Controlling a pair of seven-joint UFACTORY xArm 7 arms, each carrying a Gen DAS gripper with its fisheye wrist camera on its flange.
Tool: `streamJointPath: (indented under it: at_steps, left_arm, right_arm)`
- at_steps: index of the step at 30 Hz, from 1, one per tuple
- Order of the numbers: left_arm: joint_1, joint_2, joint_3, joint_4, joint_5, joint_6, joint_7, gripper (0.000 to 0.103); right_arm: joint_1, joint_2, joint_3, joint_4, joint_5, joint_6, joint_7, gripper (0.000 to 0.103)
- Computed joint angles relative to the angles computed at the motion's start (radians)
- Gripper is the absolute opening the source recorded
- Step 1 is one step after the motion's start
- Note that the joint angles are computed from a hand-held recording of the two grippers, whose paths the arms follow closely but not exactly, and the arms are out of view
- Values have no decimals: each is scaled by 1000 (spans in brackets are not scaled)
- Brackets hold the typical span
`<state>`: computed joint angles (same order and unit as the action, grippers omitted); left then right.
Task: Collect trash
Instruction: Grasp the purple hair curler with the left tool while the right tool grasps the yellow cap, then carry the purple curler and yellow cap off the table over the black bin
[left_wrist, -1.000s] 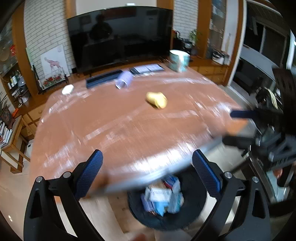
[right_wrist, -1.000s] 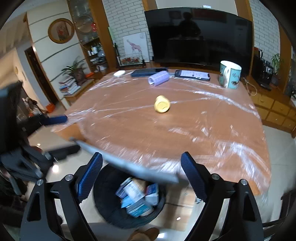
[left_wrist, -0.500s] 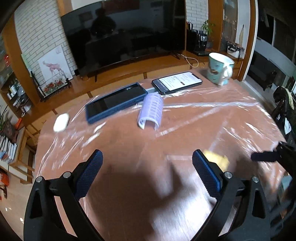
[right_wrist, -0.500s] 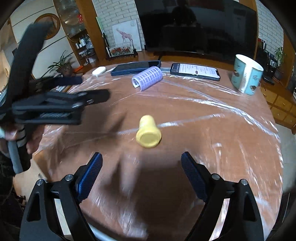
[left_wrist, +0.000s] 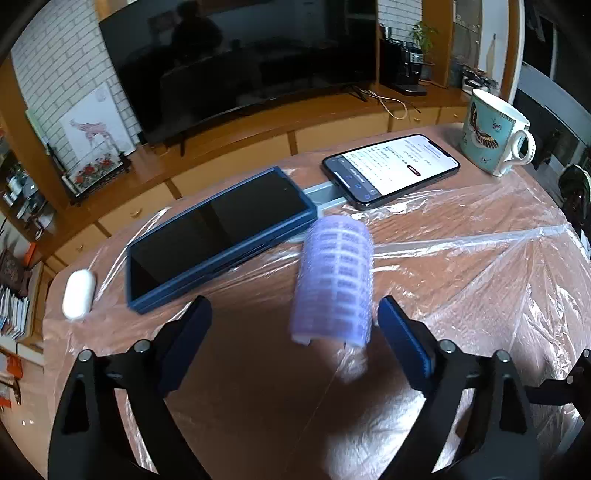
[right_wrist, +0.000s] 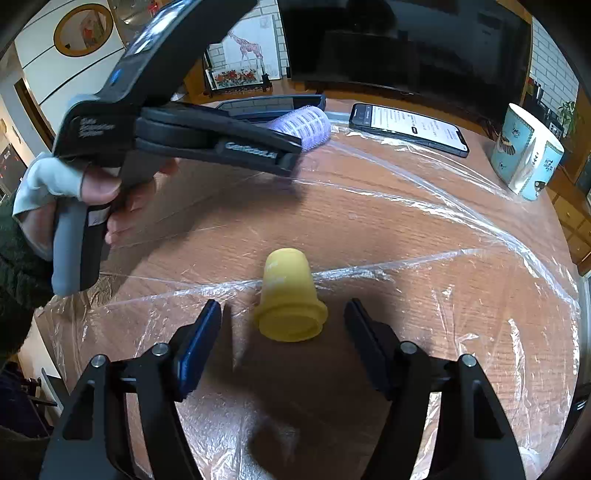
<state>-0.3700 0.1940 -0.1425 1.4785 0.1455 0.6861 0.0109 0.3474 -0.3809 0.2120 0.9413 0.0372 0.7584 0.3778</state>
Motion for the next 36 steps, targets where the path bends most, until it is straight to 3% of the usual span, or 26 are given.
streamJointPath:
  at_steps: [3,6,10,25,36]
  left_arm:
    - [8,25,-8,26,-41,13,35,82]
    - [16,46,-14,49,-88,30,70,66]
    - [35,47,-30,51,-179,33,144,45]
    - [27,-123,-21,-118,-184,-46,77,44]
    - [30,-244,-30,-231,-76,-46,-26,44]
  right_arm:
    - [-9,14,11,14,-30,5,8,57]
    - [-15,22,25,21,-71,9,19,43]
    - [-6,13,24,12,-79,2,17,37]
    - [-4,-59,-5,-44,8,-30,42,37]
    - [-23,-89,1,-55,0,-38,75,37]
